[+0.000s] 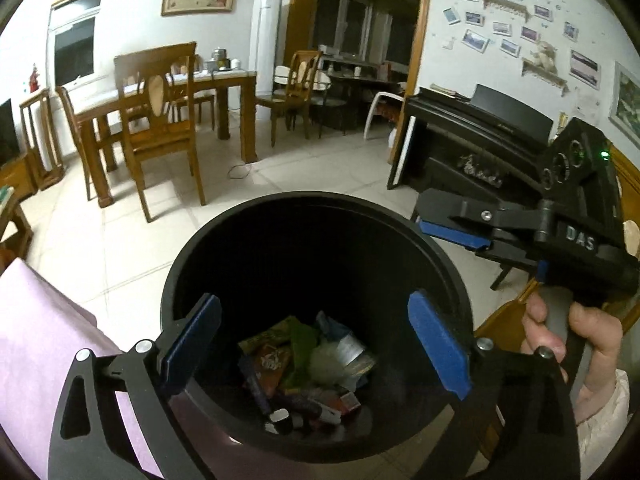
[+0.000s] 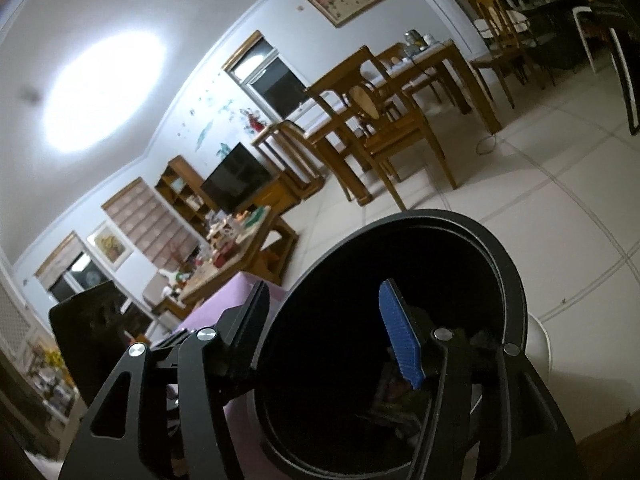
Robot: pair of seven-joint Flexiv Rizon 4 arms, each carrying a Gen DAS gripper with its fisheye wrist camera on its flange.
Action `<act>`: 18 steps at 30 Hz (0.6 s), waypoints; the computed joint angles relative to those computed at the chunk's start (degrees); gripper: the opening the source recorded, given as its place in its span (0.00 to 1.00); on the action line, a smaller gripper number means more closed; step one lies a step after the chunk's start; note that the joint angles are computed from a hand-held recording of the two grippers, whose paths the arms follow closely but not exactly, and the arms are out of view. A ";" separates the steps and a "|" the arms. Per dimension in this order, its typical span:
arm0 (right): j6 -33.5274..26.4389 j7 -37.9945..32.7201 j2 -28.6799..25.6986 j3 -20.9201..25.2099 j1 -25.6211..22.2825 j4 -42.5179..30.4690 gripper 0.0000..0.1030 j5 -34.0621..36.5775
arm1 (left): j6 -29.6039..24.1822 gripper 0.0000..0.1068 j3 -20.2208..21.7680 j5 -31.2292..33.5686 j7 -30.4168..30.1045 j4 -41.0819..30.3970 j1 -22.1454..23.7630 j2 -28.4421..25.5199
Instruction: Collect trash
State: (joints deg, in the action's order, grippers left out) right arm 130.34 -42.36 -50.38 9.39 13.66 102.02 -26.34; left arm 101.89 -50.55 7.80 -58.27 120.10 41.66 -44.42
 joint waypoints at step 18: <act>-5.52 -4.72 4.08 0.79 9.83 1.19 0.84 4.44 | 9.12 0.91 -6.91 9.66 -5.91 14.08 19.82 9.51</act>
